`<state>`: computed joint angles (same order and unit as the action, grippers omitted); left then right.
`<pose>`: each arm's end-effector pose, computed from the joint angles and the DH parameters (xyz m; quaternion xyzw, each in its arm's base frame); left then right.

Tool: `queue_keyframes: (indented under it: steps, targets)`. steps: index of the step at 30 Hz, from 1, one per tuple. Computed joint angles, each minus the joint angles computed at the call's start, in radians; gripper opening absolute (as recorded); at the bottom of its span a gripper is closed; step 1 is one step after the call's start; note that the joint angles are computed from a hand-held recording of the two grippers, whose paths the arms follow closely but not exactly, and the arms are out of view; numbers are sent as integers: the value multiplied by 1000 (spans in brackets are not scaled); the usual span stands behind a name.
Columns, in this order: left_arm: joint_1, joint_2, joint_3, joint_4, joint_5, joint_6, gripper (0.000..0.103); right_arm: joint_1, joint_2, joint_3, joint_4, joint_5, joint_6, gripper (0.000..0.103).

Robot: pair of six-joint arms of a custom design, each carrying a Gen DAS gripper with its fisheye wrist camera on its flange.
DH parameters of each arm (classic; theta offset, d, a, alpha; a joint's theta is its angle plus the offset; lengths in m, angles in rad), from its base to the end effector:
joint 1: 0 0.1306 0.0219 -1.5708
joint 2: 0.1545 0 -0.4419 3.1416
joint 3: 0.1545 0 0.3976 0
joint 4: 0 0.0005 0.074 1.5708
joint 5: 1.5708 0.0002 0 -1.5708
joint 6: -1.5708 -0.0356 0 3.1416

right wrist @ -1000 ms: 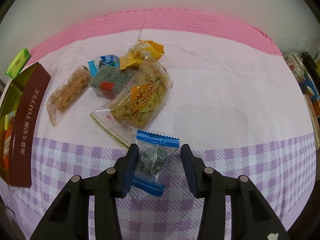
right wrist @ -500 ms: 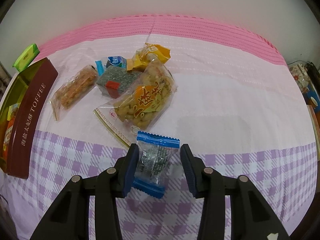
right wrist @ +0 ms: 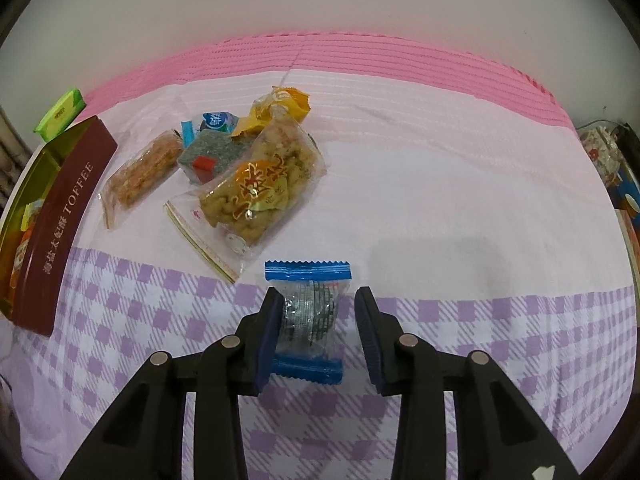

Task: Organize snacks
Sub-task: 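Grasp the blue-ended clear wrapped candy with the right gripper, then grasp the clear bag of brown snack bar with the left gripper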

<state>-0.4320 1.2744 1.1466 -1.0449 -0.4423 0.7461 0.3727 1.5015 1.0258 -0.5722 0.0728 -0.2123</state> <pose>0.3646 -0.1519 0.4194 -0.1924 0.9378 0.0716 0.2799 0.4365 0.1673 0.2938 -0.0680 0.9630 0.0408 0.2575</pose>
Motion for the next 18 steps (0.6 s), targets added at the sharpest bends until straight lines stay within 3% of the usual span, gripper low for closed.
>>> queue_keyframes:
  steps: [9, 14, 18]
  targets:
    - [-67, 89, 103, 19, 50, -80, 77, -17, -21, -28, 21, -32, 21, 38]
    - [-101, 155, 170, 21, 75, -142, 77, -30, -38, -43, 16, -44, 34, 26]
    - [-128, 211, 227, 34, 97, -202, 77, -59, -51, -54, -1, -39, 44, 25]
